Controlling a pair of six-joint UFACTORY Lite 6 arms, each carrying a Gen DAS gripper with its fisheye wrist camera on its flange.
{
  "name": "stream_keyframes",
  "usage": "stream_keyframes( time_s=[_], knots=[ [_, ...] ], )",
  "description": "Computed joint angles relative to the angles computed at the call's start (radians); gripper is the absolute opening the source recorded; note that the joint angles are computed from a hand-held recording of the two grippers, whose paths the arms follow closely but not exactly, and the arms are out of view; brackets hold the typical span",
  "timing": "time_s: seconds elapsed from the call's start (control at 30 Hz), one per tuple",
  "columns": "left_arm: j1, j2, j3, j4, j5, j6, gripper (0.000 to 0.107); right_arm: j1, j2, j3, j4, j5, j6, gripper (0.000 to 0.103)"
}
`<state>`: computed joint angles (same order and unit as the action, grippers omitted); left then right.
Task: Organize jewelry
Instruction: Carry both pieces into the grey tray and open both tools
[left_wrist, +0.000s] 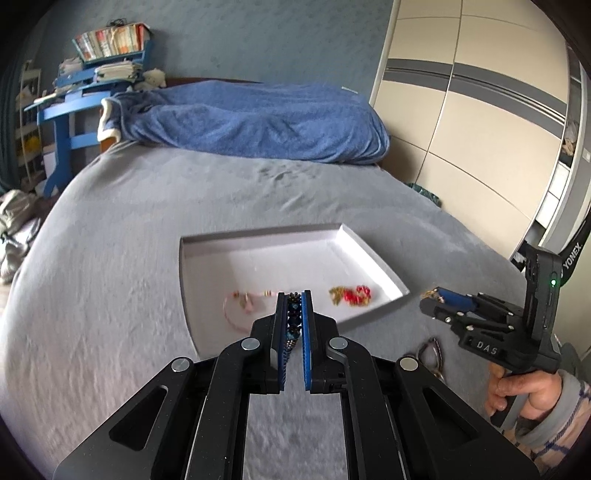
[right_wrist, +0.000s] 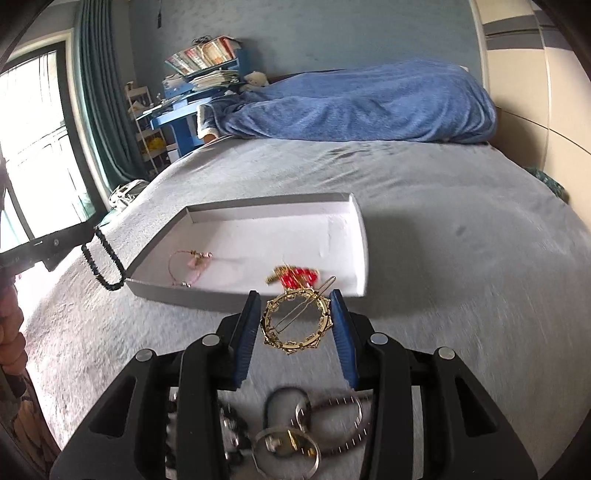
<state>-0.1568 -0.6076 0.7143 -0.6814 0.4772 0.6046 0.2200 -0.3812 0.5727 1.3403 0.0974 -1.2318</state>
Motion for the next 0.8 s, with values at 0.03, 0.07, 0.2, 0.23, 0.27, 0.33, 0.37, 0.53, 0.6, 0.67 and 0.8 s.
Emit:
stream_keyframes(
  time_s=[0.03, 0.07, 0.2, 0.23, 0.27, 0.33, 0.37, 0.53, 0.6, 0.67, 0.8],
  knots=[
    [-0.001, 0.019, 0.015, -0.002, -0.006, 0.004, 0.007, 0.004, 0.044, 0.038, 0.030, 0.001, -0.033, 0.038],
    [-0.005, 0.047, 0.037, -0.002, -0.016, 0.007, 0.007, 0.006, 0.066, 0.054, 0.065, 0.001, -0.069, 0.038],
    [-0.018, 0.149, 0.118, 0.013, -0.048, 0.015, 0.007, 0.001, 0.207, 0.176, 0.124, 0.016, -0.135, 0.038],
    [-0.022, 0.178, 0.139, 0.022, -0.060, 0.017, 0.007, -0.003, 0.238, 0.204, 0.122, 0.022, -0.135, 0.038],
    [-0.031, 0.218, 0.170, 0.040, -0.074, 0.009, 0.007, -0.006, 0.272, 0.237, 0.108, 0.026, -0.121, 0.038],
    [-0.030, 0.285, 0.221, 0.037, -0.078, 0.027, 0.007, -0.010, 0.357, 0.323, 0.021, 0.037, -0.029, 0.038],
    [-0.035, 0.316, 0.245, 0.048, -0.088, 0.023, 0.007, -0.011, 0.399, 0.366, -0.047, 0.041, 0.039, 0.038],
    [-0.046, 0.474, 0.366, 0.075, -0.120, 0.017, 0.007, -0.004, 0.578, 0.551, -0.361, 0.061, 0.346, 0.038],
    [-0.052, 0.535, 0.413, 0.097, -0.129, 0.004, 0.007, -0.008, 0.623, 0.594, -0.413, 0.070, 0.395, 0.038],
    [-0.063, 0.602, 0.460, 0.125, -0.141, -0.012, 0.007, -0.011, 0.681, 0.654, -0.495, 0.082, 0.476, 0.038],
    [-0.075, 0.710, 0.533, 0.202, -0.166, -0.077, 0.007, 0.005, 0.793, 0.776, -0.772, 0.109, 0.743, 0.038]
  ],
)
